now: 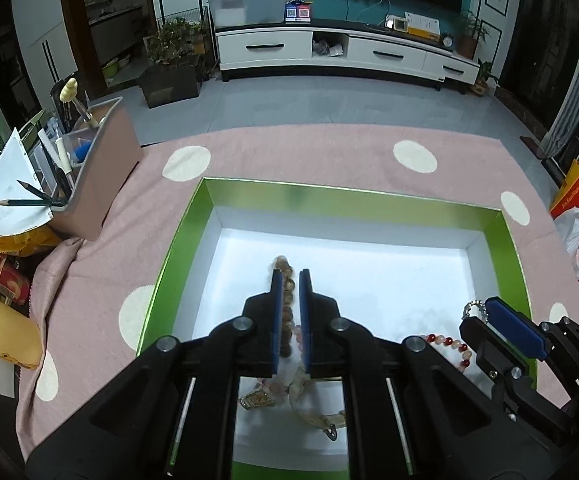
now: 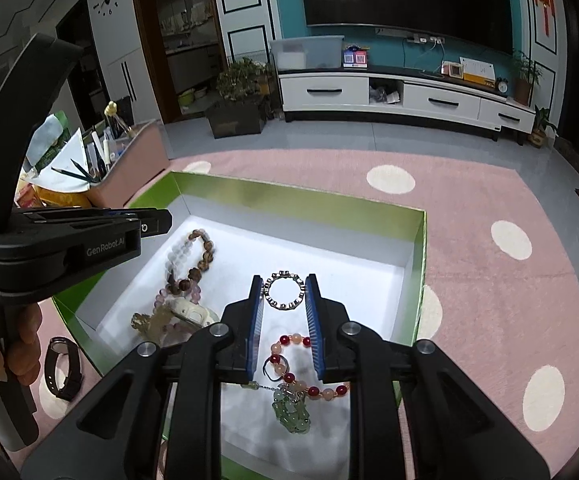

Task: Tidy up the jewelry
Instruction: 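Open both tools to drop the bead bracelet and ring into the box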

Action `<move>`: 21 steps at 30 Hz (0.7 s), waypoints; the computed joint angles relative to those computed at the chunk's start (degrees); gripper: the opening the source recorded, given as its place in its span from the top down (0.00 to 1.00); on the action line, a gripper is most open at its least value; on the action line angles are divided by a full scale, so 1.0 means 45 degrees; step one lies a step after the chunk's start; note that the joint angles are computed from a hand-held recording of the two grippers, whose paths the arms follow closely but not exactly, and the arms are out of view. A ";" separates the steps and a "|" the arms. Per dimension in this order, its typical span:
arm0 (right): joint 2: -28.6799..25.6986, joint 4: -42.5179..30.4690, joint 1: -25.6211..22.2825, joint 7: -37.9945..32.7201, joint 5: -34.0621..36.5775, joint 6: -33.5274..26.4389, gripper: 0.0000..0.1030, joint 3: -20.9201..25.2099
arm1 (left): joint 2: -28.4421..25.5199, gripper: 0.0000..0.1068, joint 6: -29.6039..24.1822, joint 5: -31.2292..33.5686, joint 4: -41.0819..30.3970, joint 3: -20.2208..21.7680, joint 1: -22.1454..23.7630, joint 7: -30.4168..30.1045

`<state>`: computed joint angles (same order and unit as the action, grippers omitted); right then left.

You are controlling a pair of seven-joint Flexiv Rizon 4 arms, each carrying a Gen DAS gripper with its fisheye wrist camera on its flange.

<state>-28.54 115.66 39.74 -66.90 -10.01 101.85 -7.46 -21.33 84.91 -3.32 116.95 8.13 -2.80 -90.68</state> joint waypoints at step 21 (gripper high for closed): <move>0.1682 0.2029 0.1496 -0.0566 0.1894 0.1093 0.33 -0.0847 | 0.1879 0.19 0.0403 0.1356 0.1369 0.0584 -0.0774 -0.0868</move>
<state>-20.97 124.79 46.47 -69.44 -1.48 106.77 -11.27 -12.87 86.73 2.78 123.11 10.76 -6.28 -94.58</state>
